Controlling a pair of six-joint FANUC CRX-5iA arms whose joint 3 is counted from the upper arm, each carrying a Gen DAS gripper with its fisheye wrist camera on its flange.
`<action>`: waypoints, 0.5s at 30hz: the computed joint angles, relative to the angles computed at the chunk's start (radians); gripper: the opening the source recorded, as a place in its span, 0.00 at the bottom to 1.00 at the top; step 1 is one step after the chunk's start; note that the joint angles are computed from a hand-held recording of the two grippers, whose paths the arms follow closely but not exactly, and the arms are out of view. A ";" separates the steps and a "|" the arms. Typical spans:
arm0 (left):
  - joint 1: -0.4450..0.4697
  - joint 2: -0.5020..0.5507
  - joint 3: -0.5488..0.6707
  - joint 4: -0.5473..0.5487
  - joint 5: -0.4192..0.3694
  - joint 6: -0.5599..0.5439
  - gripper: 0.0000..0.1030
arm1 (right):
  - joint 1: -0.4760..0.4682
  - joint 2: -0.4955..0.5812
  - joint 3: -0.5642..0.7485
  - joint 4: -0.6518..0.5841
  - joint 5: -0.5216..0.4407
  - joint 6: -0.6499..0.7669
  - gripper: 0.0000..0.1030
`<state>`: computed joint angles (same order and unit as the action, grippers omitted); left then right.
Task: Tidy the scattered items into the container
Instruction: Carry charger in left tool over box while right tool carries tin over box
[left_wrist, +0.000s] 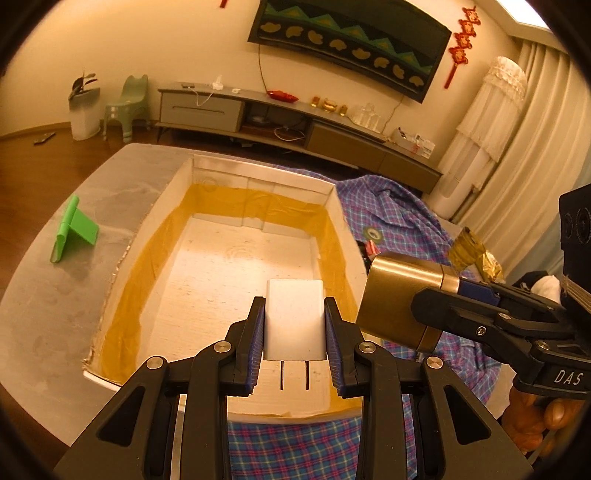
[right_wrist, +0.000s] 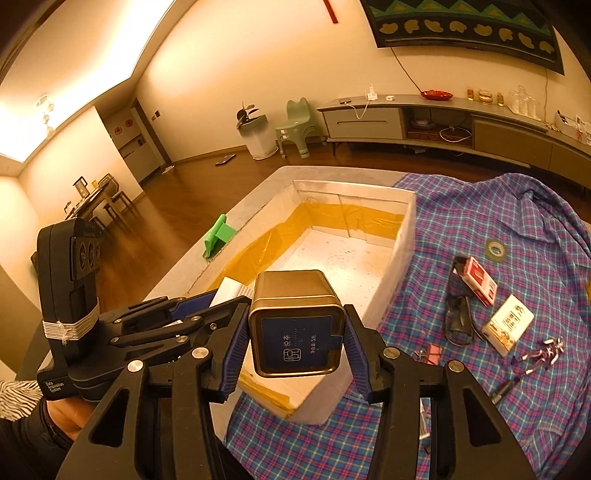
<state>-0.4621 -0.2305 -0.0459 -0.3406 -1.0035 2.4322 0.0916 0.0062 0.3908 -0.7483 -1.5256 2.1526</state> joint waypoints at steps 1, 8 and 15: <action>0.004 -0.001 0.000 0.001 -0.004 -0.004 0.30 | 0.005 0.000 0.000 0.001 0.001 -0.002 0.49; 0.045 -0.013 -0.016 0.029 -0.011 -0.038 0.30 | 0.049 0.005 0.001 0.027 0.019 -0.014 0.49; 0.088 -0.018 -0.029 0.069 -0.007 -0.086 0.30 | 0.090 0.014 0.007 0.062 0.043 -0.035 0.49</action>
